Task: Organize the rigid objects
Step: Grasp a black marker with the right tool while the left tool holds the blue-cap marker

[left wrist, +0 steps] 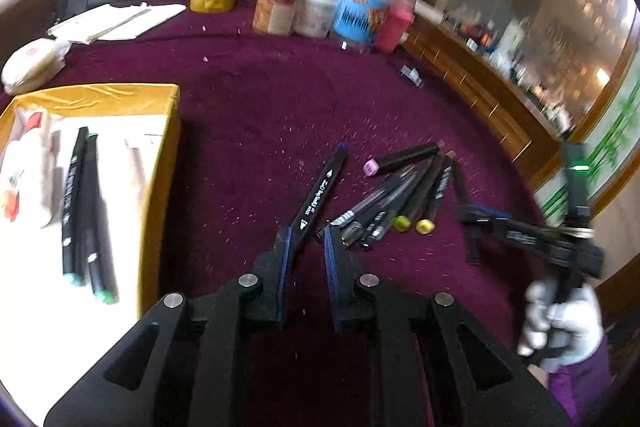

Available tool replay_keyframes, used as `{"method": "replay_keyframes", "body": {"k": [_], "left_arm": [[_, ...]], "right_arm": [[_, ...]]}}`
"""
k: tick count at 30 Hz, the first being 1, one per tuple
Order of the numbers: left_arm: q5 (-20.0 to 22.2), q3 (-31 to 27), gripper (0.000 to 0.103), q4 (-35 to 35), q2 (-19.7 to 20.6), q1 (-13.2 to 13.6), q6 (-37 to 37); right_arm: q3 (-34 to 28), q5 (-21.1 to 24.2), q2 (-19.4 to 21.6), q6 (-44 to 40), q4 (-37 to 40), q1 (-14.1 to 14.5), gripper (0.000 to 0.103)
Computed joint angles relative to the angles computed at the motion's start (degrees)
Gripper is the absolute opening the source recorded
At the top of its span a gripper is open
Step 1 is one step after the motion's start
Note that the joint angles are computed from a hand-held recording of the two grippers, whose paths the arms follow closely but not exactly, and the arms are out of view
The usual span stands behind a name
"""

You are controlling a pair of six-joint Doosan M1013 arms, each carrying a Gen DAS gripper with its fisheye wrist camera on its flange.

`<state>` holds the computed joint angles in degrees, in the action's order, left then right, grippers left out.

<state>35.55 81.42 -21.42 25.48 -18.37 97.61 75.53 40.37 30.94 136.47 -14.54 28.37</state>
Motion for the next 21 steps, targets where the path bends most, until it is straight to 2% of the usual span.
{"method": "replay_keyframes", "body": {"k": [3,4,5,7,10,14,19,21], "left_arm": [[4.16,-4.67,0.013,6.62,3.48,-1.3,-5.07],[3.26,-5.3,0.016,10.09,4.07,-1.88,-7.5],[4.05,-6.71,0.022,13.1,5.12,-2.38,-8.79],[6.36,-8.12,0.02,13.15,6.29,-2.51,-8.44],[5.91,-6.66,0.012,12.12,5.35,-2.52,-5.8],[5.12,-5.06,0.012,10.92,4.44,-2.22,-5.67],[2.94,-5.47,0.015,15.42,4.92,-3.35,-8.6],[2.9,-5.61,0.016,14.77,4.99,-3.38,-7.69]], "right_arm": [[2.13,-1.24,-1.3,-0.28,1.17,-0.68,0.021],[2.27,-1.54,-1.42,-0.71,1.81,-0.91,0.021],[2.72,-2.26,-1.68,-1.37,2.84,-1.14,0.021],[3.08,-3.16,-1.88,-2.3,4.2,-1.4,0.021],[3.2,-3.59,-1.87,-3.37,4.42,-1.35,0.023],[2.36,-2.4,-1.35,-3.29,1.76,-0.83,0.025],[-0.7,1.55,0.48,-1.51,-3.28,0.49,0.038],[-1.86,3.4,1.29,-0.71,-6.46,1.21,0.038]]}}
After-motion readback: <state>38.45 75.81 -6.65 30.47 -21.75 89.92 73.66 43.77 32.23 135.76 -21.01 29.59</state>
